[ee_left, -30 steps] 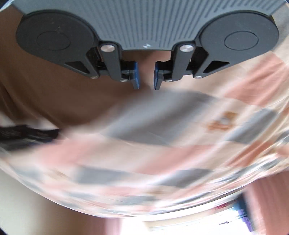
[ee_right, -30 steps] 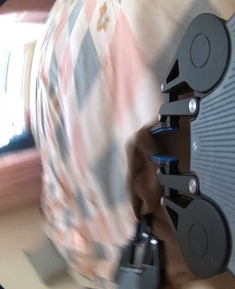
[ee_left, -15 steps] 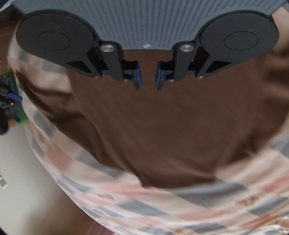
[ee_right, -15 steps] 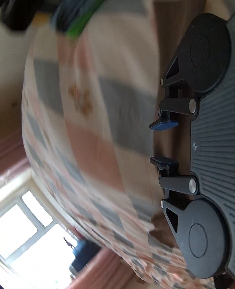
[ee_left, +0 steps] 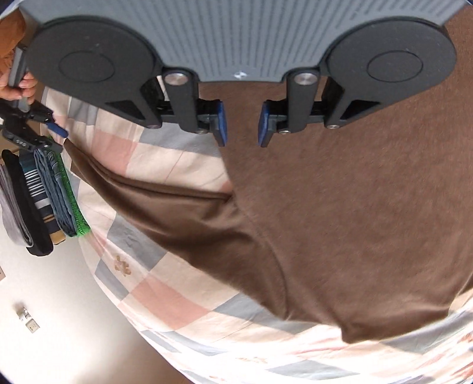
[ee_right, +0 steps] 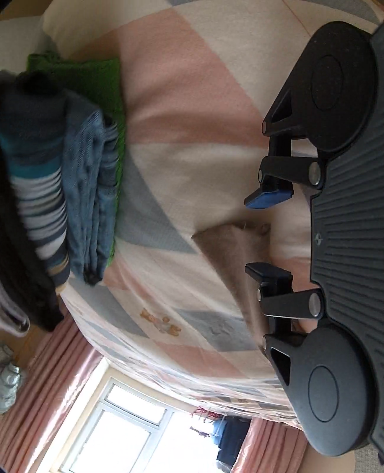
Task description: Fold clothes
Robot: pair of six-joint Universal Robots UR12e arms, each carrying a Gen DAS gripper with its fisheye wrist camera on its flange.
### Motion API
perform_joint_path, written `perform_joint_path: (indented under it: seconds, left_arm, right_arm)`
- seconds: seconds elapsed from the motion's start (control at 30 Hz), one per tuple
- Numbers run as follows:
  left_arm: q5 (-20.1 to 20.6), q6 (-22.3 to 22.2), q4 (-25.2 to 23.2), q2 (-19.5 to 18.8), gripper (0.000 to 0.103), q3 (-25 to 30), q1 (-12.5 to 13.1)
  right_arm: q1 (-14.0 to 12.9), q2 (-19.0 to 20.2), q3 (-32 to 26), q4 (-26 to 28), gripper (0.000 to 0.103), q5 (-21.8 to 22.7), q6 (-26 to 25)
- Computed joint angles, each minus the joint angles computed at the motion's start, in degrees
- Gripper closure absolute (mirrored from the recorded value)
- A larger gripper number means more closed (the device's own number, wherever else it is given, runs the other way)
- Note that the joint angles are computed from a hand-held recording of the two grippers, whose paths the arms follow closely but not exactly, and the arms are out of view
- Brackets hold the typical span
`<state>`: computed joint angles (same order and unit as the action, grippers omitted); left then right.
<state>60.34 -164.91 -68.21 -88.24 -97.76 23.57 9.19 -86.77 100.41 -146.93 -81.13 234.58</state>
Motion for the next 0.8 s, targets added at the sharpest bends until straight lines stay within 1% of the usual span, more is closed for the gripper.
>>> perform_joint_path:
  seconds: [0.07, 0.1, 0.13, 0.17, 0.2, 0.3, 0.33, 0.37, 0.4, 0.43, 0.47, 0.53, 0.6, 0.67, 0.73, 0.77, 0.8]
  left_arm:
    - [0.6, 0.0, 0.3, 0.0, 0.086, 0.1, -0.5]
    - [0.8, 0.1, 0.6, 0.1, 0.086, 0.1, -0.7]
    - [0.9, 0.3, 0.8, 0.1, 0.086, 0.1, -0.8]
    - [1.0, 0.5, 1.0, 0.0, 0.086, 0.0, -1.0]
    - [1.0, 0.7, 1.4, 0.0, 0.086, 0.0, -1.1]
    - [0.7, 1.6, 2.4, -0.9, 0.086, 0.5, -1.5]
    - [0.4, 2.0, 2.8, -1.4, 0.086, 0.9, -1.5]
    - [0.3, 2.3, 3.1, -2.0, 0.085, 1.4, -1.6]
    - [0.5, 2.5, 3.6, -2.7, 0.085, 2.1, -1.7]
    - [0.8, 2.7, 4.1, -3.4, 0.085, 2.7, -1.8]
    - [1.0, 3.0, 4.8, -4.0, 0.085, 3.3, -1.9]
    - [1.2, 3.4, 6.7, -4.9, 0.085, 4.2, -2.0]
    - [1.1, 3.6, 8.4, -5.6, 0.085, 4.9, -2.1]
    - [0.9, 3.2, 9.6, -6.3, 0.084, 5.3, -2.1]
    - [1.0, 3.0, 10.3, -6.9, 0.083, 5.7, -2.3]
    - [1.4, 3.0, 10.4, -7.2, 0.083, 5.8, -2.4]
    - [2.2, 3.0, 10.4, -7.6, 0.083, 6.0, -2.7]
  right_arm:
    - [-0.3, 0.5, 0.8, -2.1, 0.056, 0.3, 2.6]
    - [-0.5, 1.1, 0.9, -3.6, 0.056, 0.1, 3.3]
    - [-0.6, 1.8, 0.5, -5.0, 0.056, -0.5, 2.8]
    - [-0.6, 2.7, -0.2, -5.8, 0.056, -0.9, 1.3]
    - [-0.8, 3.7, -1.4, -5.3, 0.056, -0.7, -1.0]
    - [-1.3, 6.5, -6.0, 1.4, 0.056, 1.2, -9.1]
    - [-1.2, 7.3, -7.3, 3.5, 0.058, 1.8, -12.0]
    - [-1.1, 8.1, -8.8, 5.8, 0.08, 2.4, -15.3]
    - [-0.9, 8.9, -10.4, 8.2, 0.099, 2.8, -18.6]
    - [-0.7, 9.5, -11.6, 9.1, 0.1, 2.3, -21.3]
    - [-0.3, 10.0, -12.6, 8.9, 0.1, 1.3, -23.5]
    - [0.2, 10.6, -13.5, 5.1, 0.1, -1.2, -25.5]
    - [0.6, 11.1, -13.8, 0.2, 0.101, -4.7, -25.5]
    - [1.0, 11.6, -14.4, -2.2, 0.101, -8.0, -25.1]
    - [1.5, 12.1, -15.2, 0.2, 0.101, -10.9, -24.9]
    - [1.8, 12.5, -15.9, 2.9, 0.102, -12.3, -24.1]
    - [1.9, 13.0, -16.5, 6.1, 0.102, -12.8, -23.0]
